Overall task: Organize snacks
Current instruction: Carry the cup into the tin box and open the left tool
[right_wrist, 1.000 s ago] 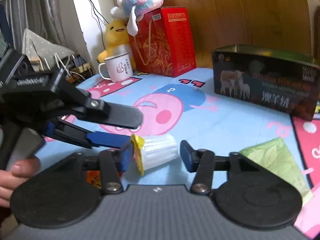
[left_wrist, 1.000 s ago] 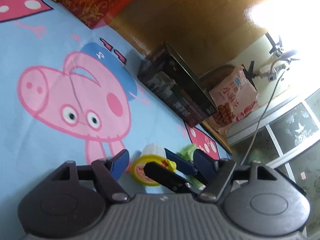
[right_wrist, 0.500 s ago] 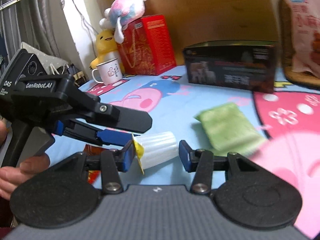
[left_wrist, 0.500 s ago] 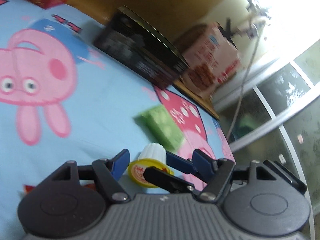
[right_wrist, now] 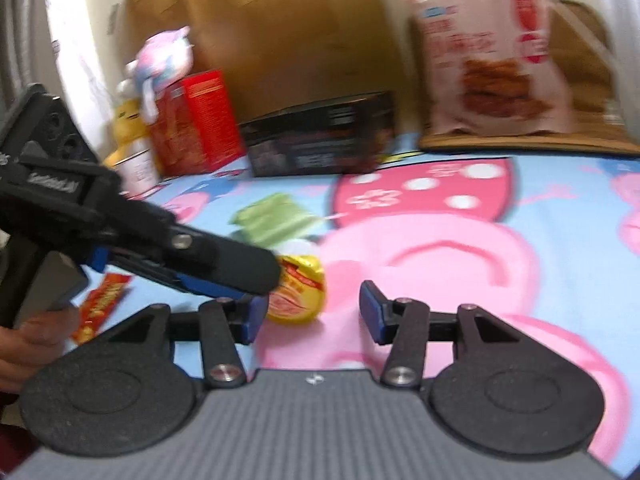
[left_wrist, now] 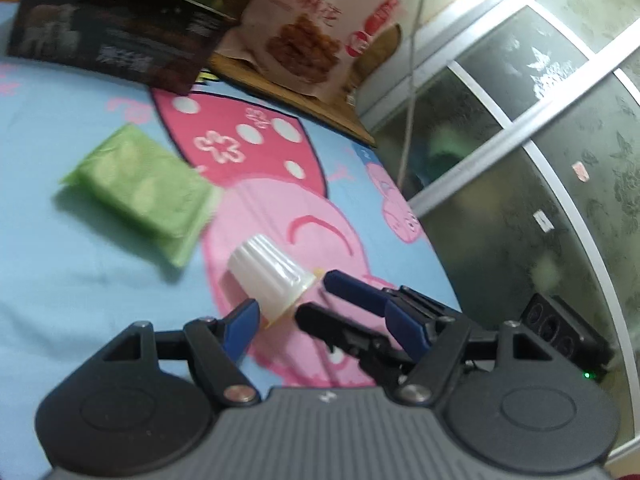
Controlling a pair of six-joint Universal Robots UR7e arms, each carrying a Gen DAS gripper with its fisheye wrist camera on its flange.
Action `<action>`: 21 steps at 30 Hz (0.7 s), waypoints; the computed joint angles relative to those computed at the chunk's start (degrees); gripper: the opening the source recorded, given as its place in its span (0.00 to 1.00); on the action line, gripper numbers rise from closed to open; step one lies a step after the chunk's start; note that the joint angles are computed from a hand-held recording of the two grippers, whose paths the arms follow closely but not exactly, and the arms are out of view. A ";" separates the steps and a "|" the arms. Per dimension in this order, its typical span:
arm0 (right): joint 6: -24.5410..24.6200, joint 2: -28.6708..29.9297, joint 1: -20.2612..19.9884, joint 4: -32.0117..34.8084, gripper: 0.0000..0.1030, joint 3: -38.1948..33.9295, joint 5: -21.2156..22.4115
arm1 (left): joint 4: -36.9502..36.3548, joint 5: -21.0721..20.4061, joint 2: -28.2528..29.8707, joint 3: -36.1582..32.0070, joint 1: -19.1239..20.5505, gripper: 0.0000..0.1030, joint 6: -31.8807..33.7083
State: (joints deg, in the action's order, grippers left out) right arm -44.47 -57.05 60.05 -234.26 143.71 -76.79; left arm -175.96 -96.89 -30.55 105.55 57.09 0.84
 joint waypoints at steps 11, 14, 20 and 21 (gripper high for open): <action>-7.06 -6.55 -4.49 1.77 0.64 3.81 2.69 | 0.22 2.08 -0.49 -0.91 -0.41 0.69 -0.87; -12.30 -7.48 -2.64 5.22 0.65 3.35 1.05 | 0.57 2.51 -0.13 -1.48 -0.41 0.69 -1.16; -19.29 -6.65 2.21 14.10 0.68 -1.04 -3.53 | 2.10 3.14 0.02 -2.08 -0.45 0.69 -1.24; -19.80 -6.28 2.71 15.17 0.68 -1.84 -4.15 | 2.26 3.21 -0.01 -2.14 -0.46 0.69 -1.16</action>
